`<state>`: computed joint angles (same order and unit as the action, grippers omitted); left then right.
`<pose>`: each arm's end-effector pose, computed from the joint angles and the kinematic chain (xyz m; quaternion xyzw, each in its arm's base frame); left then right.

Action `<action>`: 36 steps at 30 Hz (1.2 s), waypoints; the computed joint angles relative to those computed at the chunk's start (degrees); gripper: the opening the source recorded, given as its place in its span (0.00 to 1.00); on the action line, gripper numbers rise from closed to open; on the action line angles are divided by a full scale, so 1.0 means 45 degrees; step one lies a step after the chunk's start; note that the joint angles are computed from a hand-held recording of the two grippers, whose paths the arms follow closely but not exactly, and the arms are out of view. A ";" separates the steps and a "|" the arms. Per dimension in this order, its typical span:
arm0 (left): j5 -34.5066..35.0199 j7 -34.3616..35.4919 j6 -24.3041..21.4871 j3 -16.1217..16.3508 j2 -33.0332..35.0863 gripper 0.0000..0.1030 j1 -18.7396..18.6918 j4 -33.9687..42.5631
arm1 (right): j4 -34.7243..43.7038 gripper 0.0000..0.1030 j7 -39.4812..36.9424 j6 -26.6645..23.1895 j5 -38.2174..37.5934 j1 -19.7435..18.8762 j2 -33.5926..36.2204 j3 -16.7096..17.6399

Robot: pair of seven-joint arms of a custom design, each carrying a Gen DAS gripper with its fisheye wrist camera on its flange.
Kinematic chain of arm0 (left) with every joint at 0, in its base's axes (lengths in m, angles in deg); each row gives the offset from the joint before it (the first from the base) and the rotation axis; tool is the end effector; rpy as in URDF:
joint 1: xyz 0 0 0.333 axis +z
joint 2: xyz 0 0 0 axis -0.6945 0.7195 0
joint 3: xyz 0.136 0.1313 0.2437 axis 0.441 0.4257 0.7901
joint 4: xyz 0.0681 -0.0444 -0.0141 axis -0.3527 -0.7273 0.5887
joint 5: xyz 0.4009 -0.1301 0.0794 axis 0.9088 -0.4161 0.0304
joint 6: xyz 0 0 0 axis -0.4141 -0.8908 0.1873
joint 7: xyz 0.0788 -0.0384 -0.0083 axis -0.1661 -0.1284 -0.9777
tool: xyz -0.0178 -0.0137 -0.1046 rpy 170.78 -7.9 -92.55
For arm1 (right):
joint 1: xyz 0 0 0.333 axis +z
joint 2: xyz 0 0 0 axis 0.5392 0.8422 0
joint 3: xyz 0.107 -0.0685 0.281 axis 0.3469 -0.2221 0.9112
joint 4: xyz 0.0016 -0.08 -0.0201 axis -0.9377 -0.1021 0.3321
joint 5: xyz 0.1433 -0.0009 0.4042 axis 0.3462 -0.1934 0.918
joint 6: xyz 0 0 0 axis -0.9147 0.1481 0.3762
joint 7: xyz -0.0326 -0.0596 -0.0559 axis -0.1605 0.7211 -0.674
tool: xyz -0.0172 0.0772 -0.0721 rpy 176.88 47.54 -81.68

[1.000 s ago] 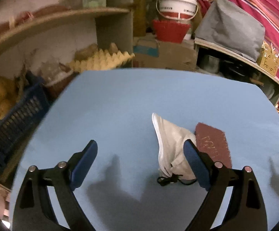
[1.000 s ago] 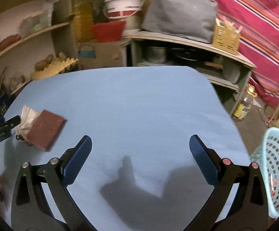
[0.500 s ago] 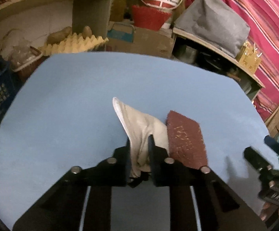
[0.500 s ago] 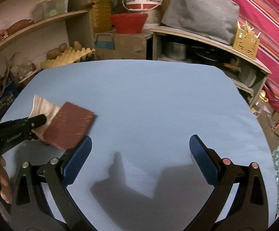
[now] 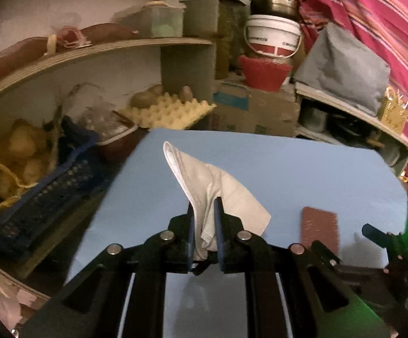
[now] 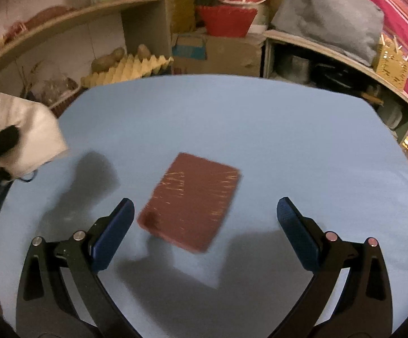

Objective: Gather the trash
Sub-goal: 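Grasp the maroon scouring pad with the right tool while the left holds the cloth, then carry the pad and cloth over the basket and open the right tool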

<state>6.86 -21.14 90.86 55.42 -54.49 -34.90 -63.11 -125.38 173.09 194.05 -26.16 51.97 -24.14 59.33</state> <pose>0.5115 -0.1316 0.4792 -0.6455 0.6238 -0.3179 0.3052 0.5379 0.2811 0.4284 -0.6805 0.6414 -0.2413 0.2595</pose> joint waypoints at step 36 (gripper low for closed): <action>0.2793 -0.3219 -0.0522 -0.1967 0.0674 0.12 -0.1303 0.2005 | -0.6157 0.72 -0.2952 0.2470 0.1982 -0.4262 -0.7576 0.0047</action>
